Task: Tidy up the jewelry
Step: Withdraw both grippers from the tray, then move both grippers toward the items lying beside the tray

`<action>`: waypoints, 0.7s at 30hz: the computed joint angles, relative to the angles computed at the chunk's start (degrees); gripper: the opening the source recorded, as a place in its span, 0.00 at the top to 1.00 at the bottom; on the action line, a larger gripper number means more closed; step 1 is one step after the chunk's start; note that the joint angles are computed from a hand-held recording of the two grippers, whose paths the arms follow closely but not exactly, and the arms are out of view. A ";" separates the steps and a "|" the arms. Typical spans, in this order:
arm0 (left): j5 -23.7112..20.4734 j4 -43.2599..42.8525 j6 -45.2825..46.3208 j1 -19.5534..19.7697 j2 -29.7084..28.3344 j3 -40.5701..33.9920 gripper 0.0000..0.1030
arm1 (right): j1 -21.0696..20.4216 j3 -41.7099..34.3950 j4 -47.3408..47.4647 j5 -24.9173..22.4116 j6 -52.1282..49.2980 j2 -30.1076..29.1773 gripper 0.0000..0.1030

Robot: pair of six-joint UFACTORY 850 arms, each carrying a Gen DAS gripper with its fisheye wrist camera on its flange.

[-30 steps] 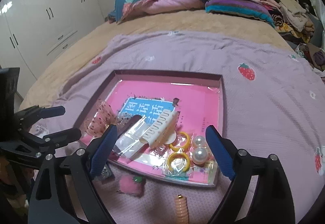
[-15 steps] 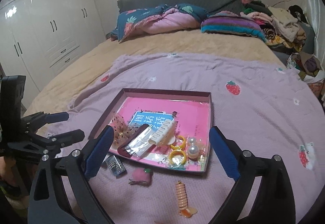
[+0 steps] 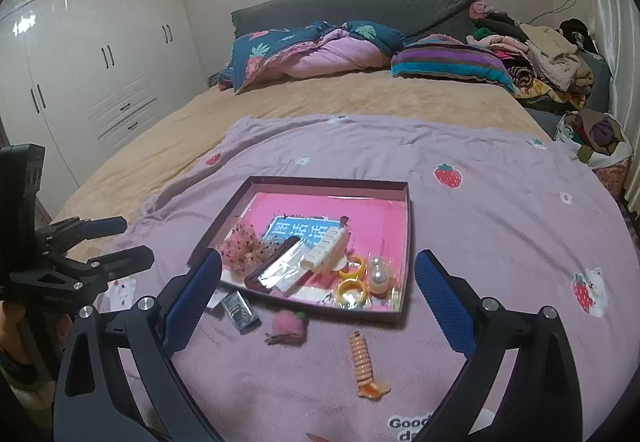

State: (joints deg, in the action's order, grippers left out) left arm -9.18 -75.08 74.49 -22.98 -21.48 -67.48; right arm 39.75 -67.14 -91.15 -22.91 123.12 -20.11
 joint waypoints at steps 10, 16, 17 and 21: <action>-0.93 -14.52 15.04 0.81 2.59 5.40 0.09 | 3.32 3.27 2.46 -4.36 -1.26 3.01 0.06; -1.16 -17.68 18.30 1.44 3.41 7.75 0.09 | 5.16 4.64 4.29 -5.89 -2.16 3.66 0.06; -1.19 -18.22 18.84 1.54 3.61 8.23 0.09 | 5.40 4.80 4.38 -5.98 -1.99 3.65 0.06; -1.14 -22.30 23.13 1.92 4.28 10.05 0.09 | 6.14 5.28 4.87 -5.73 -1.54 3.37 0.06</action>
State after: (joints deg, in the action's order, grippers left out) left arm -10.33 -97.38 97.61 -21.06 -17.20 -57.42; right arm 45.89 -61.86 -86.27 -28.64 121.58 -16.75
